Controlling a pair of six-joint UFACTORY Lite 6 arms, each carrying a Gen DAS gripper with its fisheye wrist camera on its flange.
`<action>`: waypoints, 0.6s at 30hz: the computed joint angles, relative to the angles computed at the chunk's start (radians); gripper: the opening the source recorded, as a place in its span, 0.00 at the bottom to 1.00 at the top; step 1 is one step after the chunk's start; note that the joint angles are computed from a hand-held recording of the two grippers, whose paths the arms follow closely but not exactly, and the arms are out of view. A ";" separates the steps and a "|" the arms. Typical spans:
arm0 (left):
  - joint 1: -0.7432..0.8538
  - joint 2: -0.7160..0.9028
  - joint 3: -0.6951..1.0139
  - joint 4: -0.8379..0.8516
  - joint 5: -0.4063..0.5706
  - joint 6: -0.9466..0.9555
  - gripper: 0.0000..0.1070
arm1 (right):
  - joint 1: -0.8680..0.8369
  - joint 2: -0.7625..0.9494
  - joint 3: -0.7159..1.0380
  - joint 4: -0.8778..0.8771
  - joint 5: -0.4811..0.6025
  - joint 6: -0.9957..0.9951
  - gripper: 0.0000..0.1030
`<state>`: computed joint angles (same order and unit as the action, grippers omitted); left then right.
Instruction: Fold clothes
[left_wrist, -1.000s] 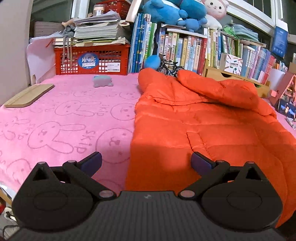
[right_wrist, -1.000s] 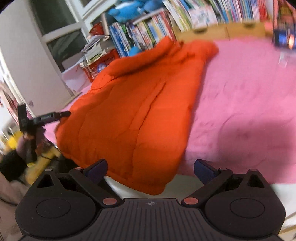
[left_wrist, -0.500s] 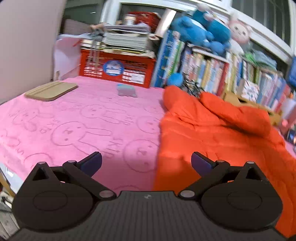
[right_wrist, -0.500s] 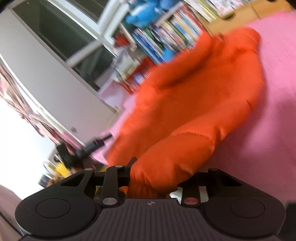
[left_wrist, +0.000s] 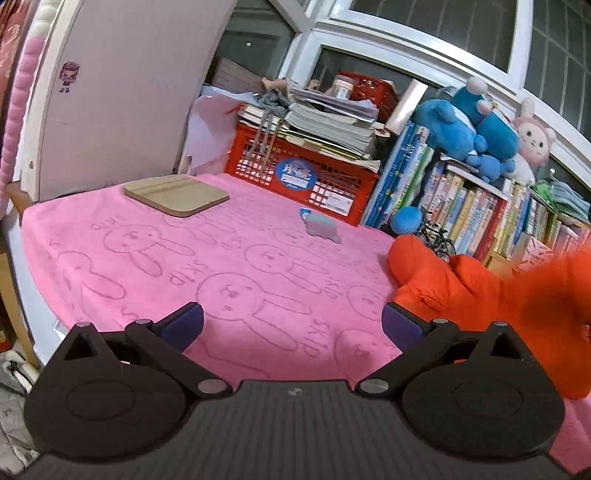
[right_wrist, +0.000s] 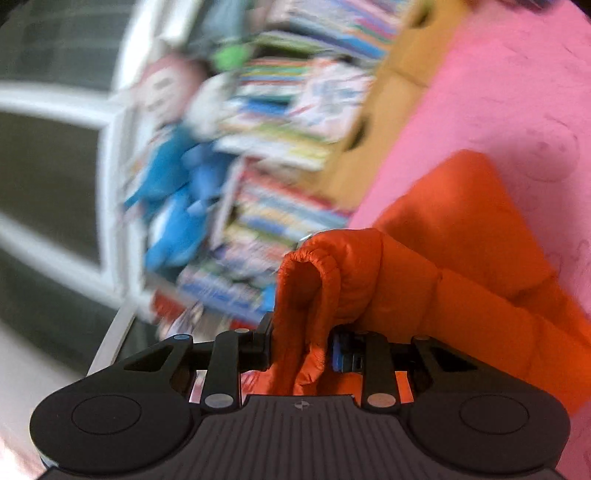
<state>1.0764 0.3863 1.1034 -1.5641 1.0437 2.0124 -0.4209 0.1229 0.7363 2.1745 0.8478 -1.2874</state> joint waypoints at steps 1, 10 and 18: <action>-0.002 -0.002 -0.005 0.006 0.011 0.019 0.96 | 0.008 0.042 0.025 0.017 -0.013 -0.015 0.31; -0.196 -0.019 0.025 0.002 0.089 0.154 0.96 | 0.023 -0.090 0.028 -0.230 -0.144 -0.298 0.70; -0.433 0.231 0.349 -0.019 -0.037 0.014 0.96 | 0.096 -0.508 -0.203 -0.072 -0.423 -1.020 1.00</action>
<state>0.6435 0.6171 1.4528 -1.5828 1.0066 2.0267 -0.3245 -0.3854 0.5333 2.1030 0.4245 -2.3071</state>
